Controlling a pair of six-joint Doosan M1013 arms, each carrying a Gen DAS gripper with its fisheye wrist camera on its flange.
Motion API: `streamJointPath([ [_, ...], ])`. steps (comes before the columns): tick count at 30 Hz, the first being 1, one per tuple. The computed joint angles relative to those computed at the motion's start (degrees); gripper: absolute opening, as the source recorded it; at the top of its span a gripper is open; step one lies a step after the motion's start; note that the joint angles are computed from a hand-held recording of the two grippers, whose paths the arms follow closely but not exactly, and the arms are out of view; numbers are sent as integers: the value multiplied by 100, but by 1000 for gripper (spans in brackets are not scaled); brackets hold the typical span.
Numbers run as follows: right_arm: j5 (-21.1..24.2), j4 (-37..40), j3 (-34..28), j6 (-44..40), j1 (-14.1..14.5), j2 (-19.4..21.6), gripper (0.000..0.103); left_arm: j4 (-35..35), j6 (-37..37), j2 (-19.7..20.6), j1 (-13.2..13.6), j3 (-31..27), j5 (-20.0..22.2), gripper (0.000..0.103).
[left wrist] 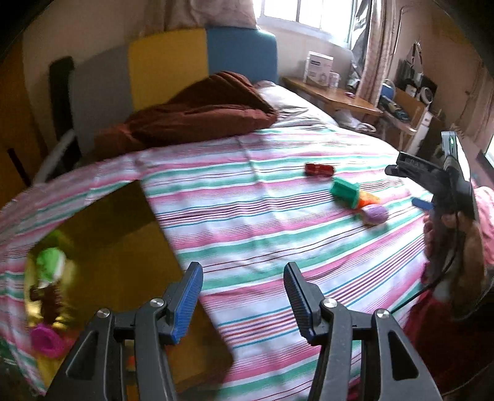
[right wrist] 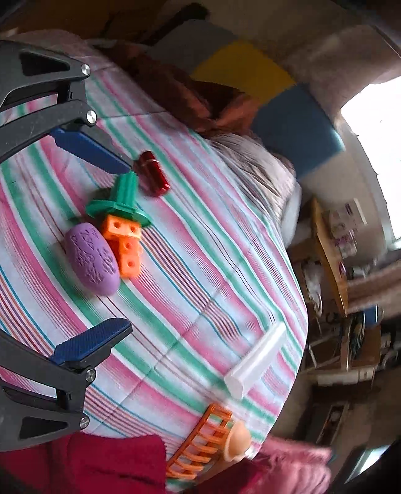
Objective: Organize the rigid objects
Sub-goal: 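Grasp the green spool with the left tool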
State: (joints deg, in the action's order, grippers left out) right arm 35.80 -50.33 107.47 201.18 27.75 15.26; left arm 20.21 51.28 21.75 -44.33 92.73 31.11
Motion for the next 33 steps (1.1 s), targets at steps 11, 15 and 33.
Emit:
streamJointPath([
  [11,-200,-374,292,1286,-115,-205,98,-2072,1948,796,100,-1148,555,55],
  [15,-324,-524,344,1492,-114,-248,98,-2416,2628,1132,32,-1645,823,55],
  [33,-996,-1042,581,2375,-225,-367,99,-2870,3755,2667,-125,-3942,1932,84],
])
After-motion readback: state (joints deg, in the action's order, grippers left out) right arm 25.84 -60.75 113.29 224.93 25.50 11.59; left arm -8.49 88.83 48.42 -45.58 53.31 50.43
